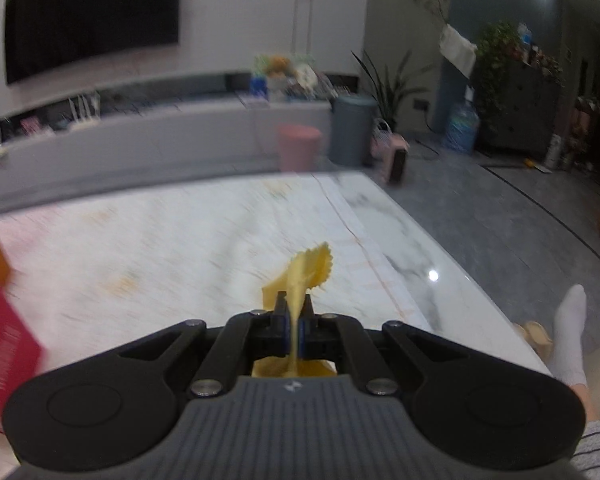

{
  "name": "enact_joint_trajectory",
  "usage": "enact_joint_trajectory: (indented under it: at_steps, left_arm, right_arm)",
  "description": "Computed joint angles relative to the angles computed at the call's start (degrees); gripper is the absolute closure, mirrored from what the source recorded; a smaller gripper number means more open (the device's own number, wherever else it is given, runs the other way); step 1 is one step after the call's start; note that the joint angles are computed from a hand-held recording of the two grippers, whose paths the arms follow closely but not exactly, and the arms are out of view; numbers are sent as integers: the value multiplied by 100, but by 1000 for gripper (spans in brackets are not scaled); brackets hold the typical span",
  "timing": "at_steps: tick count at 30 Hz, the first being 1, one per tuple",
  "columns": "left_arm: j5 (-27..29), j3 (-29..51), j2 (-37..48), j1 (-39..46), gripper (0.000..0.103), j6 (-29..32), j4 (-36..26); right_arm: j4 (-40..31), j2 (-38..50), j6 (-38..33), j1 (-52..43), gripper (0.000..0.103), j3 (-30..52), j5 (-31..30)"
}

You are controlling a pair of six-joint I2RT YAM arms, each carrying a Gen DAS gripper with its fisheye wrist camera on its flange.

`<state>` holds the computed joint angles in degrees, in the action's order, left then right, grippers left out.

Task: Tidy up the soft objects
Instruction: 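Carry the knitted puff and yellow cloth over the orange box with both grippers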

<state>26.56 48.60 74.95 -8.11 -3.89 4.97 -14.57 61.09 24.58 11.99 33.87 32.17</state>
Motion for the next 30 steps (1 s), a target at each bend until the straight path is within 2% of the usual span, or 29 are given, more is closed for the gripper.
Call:
enact_joint_trajectory:
  at_steps: [3,6,7,9,14,18,22,25,27,30]
  left_arm:
    - [-39,28,4,288,78,-81,30]
    - [483,333,130,872,78,-501,-399]
    - [574,330,122,1051,78,-566,-336]
    - [639,306,120,1350,78,-577,-156]
    - [883,577,498,1895,78,-443,-239]
    - [711,737,935,2062,78,-415,-130]
    - [904,1032,1677,2340,78,-636,-133]
    - [533,1320,2175,2308,78,-307,-321]
    - [319,1530,2461,2216,78,237,-485]
    - [215,1918,2836,2169,78,589,-858]
  right_arm:
    - [-369,239,175,826,102,644,387]
    - [-475,795,27,1549,102,1478,625]
    - [-464,1008,-23,1757,102,1769,676]
    - [-408,1495,-184,2083,102,2418,614]
    - [-338,2822,-533,2573,102,4078,193]
    - [-645,4006,-1124,2786,102,5638,72]
    - [-885,5020,-1488,2868,102,7007,-67]
    - [-1137,5698,-1526,2935,102,7871,-82]
    - [-1424,6136,-1460,2886,102,8459,-345]
    - [-2180,6803,-1297,2854,102,9532,-506]
